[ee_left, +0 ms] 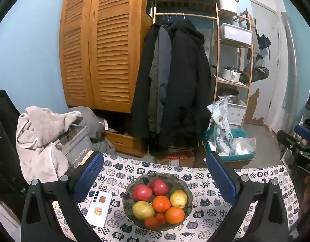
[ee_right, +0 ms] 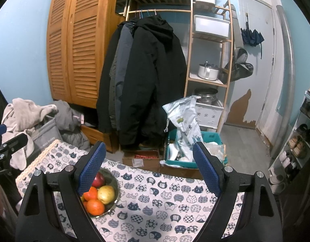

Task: Organize fruits

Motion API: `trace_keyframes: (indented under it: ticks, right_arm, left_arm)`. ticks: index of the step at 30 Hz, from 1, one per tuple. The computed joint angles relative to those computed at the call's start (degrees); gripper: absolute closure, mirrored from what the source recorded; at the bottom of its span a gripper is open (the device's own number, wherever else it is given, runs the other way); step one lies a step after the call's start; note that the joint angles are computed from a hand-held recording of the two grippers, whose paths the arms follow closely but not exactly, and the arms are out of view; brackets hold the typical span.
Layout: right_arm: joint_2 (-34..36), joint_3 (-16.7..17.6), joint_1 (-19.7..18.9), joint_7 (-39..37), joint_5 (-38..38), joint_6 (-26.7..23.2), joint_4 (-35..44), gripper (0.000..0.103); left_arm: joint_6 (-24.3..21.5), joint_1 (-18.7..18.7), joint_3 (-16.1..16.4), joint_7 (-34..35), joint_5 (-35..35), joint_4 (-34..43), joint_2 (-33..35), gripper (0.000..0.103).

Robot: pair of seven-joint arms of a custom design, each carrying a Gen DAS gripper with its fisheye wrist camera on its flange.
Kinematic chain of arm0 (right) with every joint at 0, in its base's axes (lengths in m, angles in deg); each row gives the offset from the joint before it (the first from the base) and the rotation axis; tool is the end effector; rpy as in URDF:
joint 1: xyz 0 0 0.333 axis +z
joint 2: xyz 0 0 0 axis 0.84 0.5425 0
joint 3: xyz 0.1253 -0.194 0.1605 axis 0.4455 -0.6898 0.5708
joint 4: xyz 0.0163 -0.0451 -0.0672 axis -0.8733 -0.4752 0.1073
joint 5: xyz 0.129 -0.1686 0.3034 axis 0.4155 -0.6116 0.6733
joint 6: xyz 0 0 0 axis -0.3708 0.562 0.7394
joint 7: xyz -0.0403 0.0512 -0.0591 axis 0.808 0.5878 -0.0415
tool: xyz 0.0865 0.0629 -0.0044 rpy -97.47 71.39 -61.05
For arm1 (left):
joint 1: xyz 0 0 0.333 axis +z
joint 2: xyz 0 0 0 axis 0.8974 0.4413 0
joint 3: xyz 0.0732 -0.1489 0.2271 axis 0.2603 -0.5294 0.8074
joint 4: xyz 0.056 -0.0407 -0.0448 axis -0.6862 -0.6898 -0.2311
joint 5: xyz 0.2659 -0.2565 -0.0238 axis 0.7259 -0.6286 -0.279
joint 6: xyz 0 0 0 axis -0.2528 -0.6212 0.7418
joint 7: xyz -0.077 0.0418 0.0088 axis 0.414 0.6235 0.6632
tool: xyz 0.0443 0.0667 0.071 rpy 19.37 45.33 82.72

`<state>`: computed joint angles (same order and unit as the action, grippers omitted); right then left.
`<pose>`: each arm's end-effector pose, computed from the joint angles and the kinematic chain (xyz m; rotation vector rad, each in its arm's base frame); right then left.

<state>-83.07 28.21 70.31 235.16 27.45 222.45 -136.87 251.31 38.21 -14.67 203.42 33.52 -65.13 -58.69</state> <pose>0.3688 0.2640 0.5815 -1.3854 1.7750 -1.1154 0.4563 -0.0888 0.5567 -1.3157 1.8689 -1.1484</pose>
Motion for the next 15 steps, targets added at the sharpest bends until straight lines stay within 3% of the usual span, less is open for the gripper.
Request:
trace_keyframes:
  ticks: [9, 15]
  right_arm:
    - [-0.3, -0.13, 0.07, -0.46, 0.24, -0.04, -0.12, 0.017]
    - [-0.26, 0.08, -0.04, -0.17, 0.09, -0.12, -0.1, 0.017]
  left_arm:
    - [-0.25, -0.67, 0.5, 0.55, -0.22, 0.16, 0.28, 0.0]
    - [-0.33, 2.28, -2.36, -1.39, 1.76, -0.42, 0.38, 0.0]
